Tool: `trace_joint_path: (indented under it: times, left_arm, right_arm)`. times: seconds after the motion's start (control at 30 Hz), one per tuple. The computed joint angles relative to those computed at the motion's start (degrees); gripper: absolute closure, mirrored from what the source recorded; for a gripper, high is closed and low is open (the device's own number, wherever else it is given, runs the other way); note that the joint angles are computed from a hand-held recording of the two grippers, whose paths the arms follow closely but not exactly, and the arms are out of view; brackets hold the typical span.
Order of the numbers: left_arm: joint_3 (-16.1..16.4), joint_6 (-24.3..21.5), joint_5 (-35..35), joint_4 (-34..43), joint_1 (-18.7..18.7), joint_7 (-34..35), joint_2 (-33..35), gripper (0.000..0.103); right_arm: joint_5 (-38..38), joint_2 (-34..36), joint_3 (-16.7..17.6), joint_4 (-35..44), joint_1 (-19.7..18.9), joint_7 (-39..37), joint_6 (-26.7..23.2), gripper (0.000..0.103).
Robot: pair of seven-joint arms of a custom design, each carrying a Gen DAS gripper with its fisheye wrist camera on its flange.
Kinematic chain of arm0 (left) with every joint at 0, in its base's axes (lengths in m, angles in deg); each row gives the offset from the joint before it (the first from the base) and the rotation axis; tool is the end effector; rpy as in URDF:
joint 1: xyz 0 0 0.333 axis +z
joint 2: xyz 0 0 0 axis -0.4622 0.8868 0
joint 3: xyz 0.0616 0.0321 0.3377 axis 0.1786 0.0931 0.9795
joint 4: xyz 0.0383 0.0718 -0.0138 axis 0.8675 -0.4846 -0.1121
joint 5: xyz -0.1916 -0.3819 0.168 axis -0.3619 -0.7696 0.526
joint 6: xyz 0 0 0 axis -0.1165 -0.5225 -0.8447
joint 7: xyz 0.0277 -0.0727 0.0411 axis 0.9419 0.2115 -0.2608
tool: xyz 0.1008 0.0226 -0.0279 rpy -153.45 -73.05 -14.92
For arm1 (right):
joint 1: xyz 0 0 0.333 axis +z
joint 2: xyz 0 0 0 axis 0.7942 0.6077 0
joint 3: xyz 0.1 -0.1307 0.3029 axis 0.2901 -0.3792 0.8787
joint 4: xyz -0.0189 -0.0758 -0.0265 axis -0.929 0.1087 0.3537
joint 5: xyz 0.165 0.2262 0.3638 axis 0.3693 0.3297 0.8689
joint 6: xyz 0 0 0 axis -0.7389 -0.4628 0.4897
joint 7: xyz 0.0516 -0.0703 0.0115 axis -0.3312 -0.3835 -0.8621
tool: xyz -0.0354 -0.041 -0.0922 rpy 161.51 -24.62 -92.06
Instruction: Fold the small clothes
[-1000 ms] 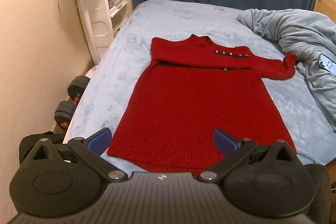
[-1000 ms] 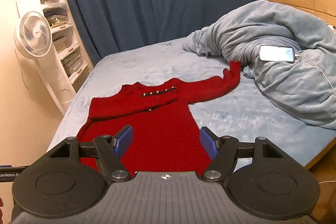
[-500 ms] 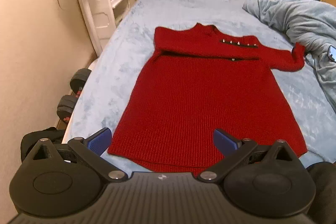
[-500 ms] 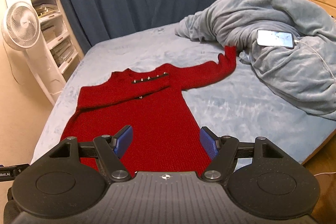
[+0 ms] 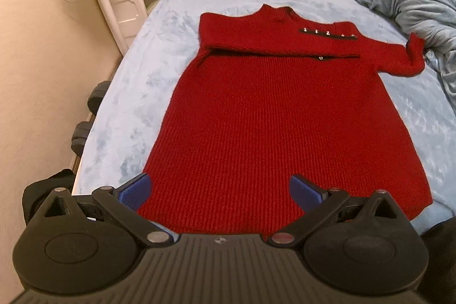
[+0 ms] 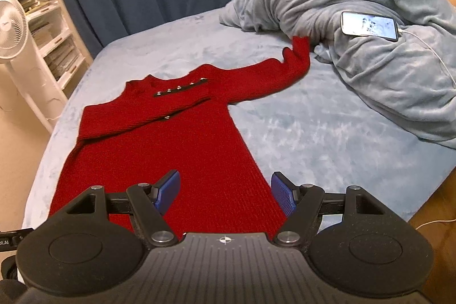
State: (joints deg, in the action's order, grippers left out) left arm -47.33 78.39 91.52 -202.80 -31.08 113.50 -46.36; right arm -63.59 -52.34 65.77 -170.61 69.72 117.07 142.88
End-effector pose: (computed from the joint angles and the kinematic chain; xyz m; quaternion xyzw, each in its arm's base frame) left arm 0.4399 -0.1451 0.6045 -0.7108 0.6371 -0.1398 0.2632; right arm 0.4225 0.3314 0.6088 -0.5653 0.7149 -0.2157 0.3505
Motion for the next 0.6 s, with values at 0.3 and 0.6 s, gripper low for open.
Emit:
trace_joint_path:
  times: [0.3,0.6]
  left_arm:
    - [1.2,0.6,-0.2,3.8,1.5,-1.1,7.1,0.000]
    - [1.0,-4.7,6.7,11.7,4.8,-8.2,16.3,0.000]
  right_arm:
    - [-0.9,7.9,-4.1,3.5,-7.7,9.2,10.6,0.030]
    - [-12.0,34.4,-13.4,24.9,-10.4,28.3,15.0,0.028]
